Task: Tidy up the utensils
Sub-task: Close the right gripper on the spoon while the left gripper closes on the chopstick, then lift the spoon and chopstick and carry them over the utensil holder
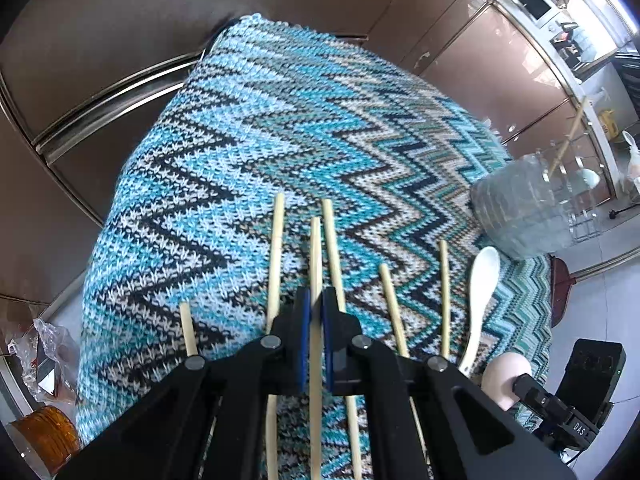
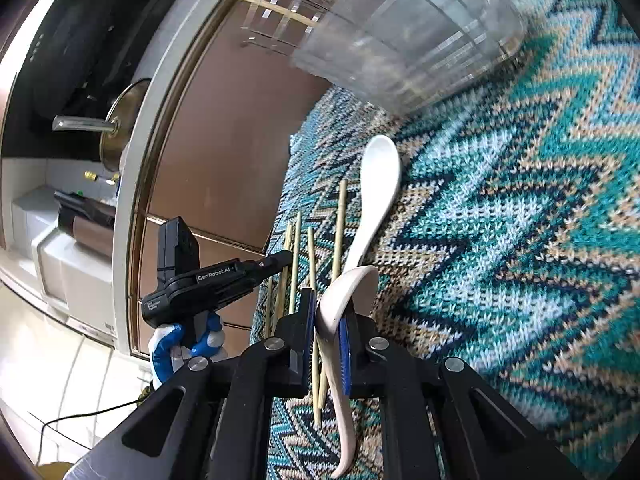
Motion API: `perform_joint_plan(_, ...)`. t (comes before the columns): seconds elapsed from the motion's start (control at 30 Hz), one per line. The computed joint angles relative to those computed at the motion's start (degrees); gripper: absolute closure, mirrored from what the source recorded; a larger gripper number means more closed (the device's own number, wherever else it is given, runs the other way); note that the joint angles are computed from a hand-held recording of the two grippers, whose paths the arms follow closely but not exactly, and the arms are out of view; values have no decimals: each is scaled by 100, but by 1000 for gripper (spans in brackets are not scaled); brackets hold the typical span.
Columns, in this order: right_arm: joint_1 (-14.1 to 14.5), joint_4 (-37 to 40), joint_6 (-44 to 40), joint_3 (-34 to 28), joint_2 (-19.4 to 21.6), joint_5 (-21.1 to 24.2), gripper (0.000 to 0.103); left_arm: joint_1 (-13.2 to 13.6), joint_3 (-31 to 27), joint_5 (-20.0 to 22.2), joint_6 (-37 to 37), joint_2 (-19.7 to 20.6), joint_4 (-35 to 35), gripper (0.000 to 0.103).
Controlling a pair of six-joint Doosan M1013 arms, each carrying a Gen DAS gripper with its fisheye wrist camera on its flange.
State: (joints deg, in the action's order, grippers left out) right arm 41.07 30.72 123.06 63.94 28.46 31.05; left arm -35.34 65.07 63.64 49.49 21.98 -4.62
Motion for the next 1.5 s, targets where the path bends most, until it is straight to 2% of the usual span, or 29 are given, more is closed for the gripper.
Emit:
perform_joint_plan(0.37, 334, -1980, 631, -133, -265, 193, 95, -240, 242, -477, -172, -433, 533, 98)
perform_joint_plan(0.63, 534, -3067, 1094, -107, -432, 228, 95, -365, 422, -935, -481, -730, 834, 98)
perform_joint_plan(0.83, 603, -4403, 1693, -200, -575, 144, 95, -527, 129, -1216, -617, -718, 1278, 98)
perform_joint_plan(1.03, 504, -5802, 2070, -723, -517, 185, 95, -662, -844, -1552, -408, -293, 1602, 98)
perform_joint_plan(1.2, 335, -6431, 2106, -1256, -285, 226, 95, -746, -1898, -1892, -424, 276, 1965, 98)
perform_joint_plan(1.4, 115, -7165, 2555, -1651, 13, 181, 95, -904, -3188, -2035, -746, 1125, 2824, 98)
perform_joint_plan(1.5, 77, -7564, 2701, -1758, 131, 299, 95, -1027, -3664, -1931, -998, 1514, 3635, 98)
